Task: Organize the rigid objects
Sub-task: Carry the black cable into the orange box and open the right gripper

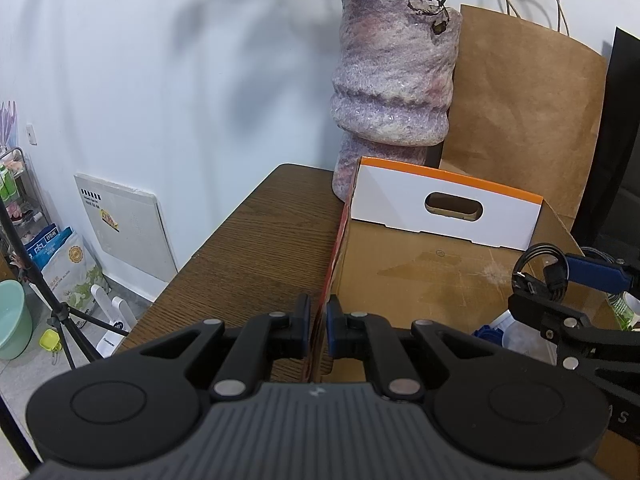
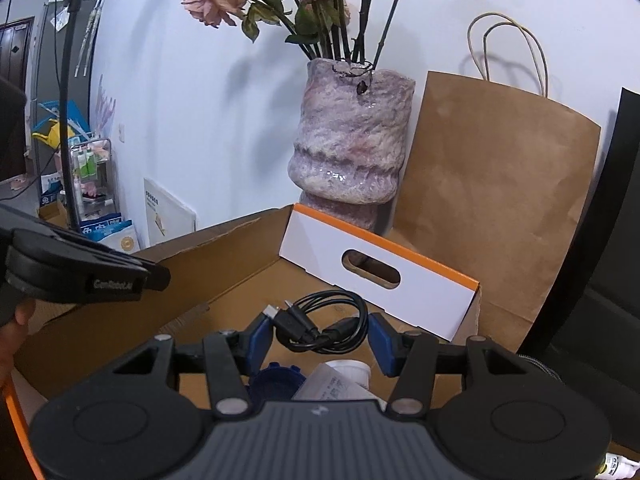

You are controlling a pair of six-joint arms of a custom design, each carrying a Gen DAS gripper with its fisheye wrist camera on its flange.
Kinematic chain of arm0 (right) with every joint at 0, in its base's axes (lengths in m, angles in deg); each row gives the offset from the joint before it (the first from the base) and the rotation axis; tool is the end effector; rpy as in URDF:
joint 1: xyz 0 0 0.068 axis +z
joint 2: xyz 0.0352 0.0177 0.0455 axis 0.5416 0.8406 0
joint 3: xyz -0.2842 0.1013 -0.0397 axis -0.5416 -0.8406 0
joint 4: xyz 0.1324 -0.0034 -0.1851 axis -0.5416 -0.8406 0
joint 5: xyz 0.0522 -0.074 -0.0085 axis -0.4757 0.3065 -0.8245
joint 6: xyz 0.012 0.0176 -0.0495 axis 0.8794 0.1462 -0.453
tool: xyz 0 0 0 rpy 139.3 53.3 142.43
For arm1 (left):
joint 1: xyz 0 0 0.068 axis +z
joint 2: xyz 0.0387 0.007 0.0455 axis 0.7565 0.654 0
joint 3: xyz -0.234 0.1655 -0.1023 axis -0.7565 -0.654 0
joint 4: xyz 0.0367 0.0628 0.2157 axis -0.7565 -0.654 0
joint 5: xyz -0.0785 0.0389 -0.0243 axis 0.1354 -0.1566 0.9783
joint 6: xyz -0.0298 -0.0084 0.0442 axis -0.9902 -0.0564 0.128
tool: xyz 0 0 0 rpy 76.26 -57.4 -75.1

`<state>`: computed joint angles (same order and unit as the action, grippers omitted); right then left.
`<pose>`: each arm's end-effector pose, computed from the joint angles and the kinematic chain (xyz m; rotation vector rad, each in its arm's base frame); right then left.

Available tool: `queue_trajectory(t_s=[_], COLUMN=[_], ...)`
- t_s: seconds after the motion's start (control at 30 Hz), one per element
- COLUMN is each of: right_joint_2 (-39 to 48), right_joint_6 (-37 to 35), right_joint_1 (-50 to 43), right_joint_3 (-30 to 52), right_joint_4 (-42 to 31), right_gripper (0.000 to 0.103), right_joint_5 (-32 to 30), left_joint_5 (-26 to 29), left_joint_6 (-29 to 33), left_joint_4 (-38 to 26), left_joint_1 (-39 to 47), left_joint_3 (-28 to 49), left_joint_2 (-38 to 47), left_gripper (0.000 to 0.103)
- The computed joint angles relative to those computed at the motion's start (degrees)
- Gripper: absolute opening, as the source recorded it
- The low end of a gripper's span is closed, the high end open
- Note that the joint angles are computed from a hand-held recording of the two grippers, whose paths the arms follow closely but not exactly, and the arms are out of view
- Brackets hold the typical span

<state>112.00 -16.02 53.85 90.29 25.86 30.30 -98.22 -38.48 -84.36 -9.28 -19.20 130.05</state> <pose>0.2078 0.0844 0.1317 -0.6717 1.9929 0.2097 0.1748 -0.2353 0.1292 -0.2559 2.2356 0.0663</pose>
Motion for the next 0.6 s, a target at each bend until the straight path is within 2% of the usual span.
queue_trajectory(t_s=[0.23,0.27,0.3,0.37,0.4,0.6], right_joint_2=[0.1,0.2,0.2,0.8,1.4,1.4], right_joint_6=[0.7,0.9,1.0,0.9,0.5,-0.8], right_joint_1=[-0.2,-0.1,0.1,0.9,1.5,3.0], right_joint_3=[-0.3,-0.5,-0.7,-2.1,-2.8,-2.5], right_joint_4=[0.6,1.0,1.5,5.0,7.0,6.5], right_gripper=[0.053,0.059,0.077,0.099,0.102,0.103], right_joint_5=[0.8,1.2,1.9,3.6,4.4,6.9], left_joint_5=[-0.1,-0.1,-0.1,-0.1,-0.1,-0.1], left_joint_6=[0.2,0.2,0.1,0.2,0.2,0.1], left_joint_4=[0.0,0.0,0.0,0.0,0.0,0.0], left_joint_1=[0.1,0.1,0.0,0.0,0.1,0.0], left_joint_3=[0.1,0.1,0.1,0.1,0.1,0.1], left_joint_2=[0.0,0.0,0.0,0.0,0.1,0.0], left_gripper=[0.009,0.009,0.009,0.009,0.009,0.009])
